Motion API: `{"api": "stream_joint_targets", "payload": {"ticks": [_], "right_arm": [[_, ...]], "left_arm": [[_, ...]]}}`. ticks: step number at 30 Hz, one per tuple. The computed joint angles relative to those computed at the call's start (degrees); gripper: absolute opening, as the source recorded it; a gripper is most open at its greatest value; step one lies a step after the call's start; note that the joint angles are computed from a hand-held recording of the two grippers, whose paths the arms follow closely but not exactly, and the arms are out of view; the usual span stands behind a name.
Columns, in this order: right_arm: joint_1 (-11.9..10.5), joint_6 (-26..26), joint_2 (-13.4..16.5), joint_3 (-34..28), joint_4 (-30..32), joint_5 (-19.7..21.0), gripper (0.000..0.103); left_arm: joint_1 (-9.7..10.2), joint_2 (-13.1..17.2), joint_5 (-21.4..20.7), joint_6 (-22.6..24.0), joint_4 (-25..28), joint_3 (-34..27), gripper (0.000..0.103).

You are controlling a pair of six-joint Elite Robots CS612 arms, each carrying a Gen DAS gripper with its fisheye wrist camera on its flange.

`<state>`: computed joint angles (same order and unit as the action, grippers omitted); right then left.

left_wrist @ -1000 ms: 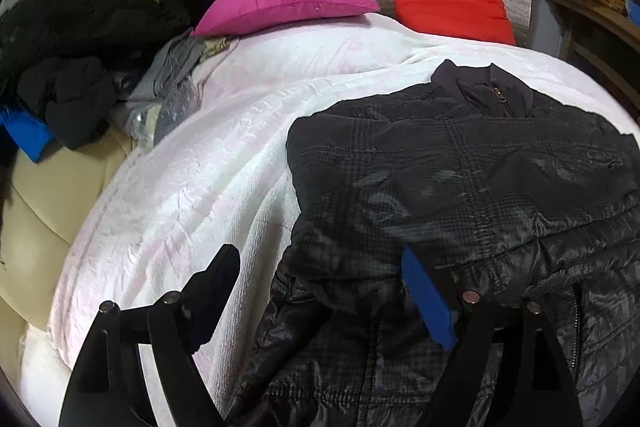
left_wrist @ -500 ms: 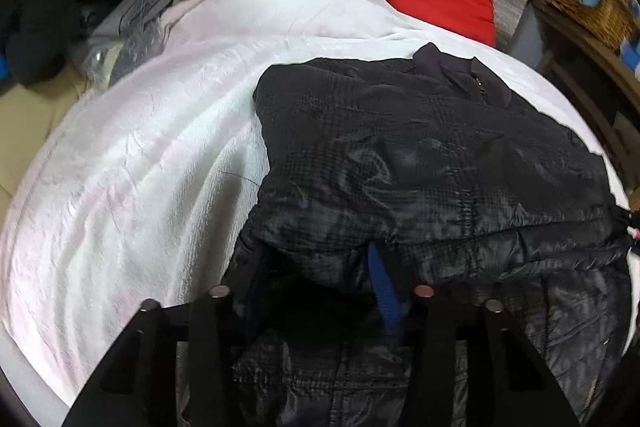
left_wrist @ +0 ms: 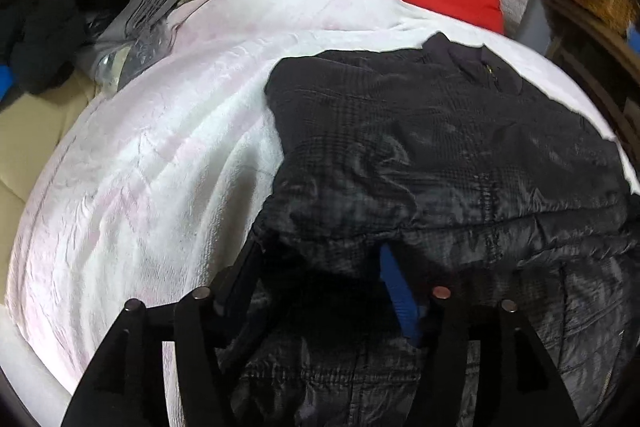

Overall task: Fold large clothes
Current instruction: 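Grasp the jacket hem with both grippers and lift it up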

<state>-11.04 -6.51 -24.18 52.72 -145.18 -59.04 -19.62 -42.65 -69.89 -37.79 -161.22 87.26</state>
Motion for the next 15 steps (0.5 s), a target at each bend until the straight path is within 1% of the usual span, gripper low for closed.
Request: {"api": "stream_joint_targets", "payload": {"ticks": [3, 4, 5, 6, 10, 14, 15], "right_arm": [[-0.7, 1.0, -0.9, 1.6, -1.8, 2.8, 0.064], [-1.1, 1.1, -1.3, 2.6, -3.6, 3.7, 0.067], [-1.4, 1.4, -1.7, 3.6, -5.7, 4.6, 0.067], [-1.7, 1.8, -2.1, 4.7, -7.4, 5.6, 0.067], [-2.7, 2.0, -3.5, 8.1, -10.7, 8.7, 0.067], [-3.5, -0.3, -5.4, 12.4, -12.3, 11.0, 0.067], [-3.7, -0.9, -5.8, 13.3, -12.6, 11.4, 0.067]], "left_arm": [[-0.07, -1.3, 0.8, -2.5, -3.3, 2.4, 0.067], [-0.36, -1.8, 1.8, -3.2, -4.6, 3.5, 0.069], [-0.60, -2.2, 2.6, -3.6, -6.0, 4.5, 0.070], [-0.85, -2.6, 3.2, -3.9, -7.3, 5.4, 0.071], [-2.41, -4.1, 6.5, -3.9, -11.6, 9.4, 0.074], [-4.25, -5.9, 9.8, -3.7, -14.1, 14.2, 0.075], [-4.19, -6.1, 10.2, -3.5, -14.7, 14.9, 0.075]]}}
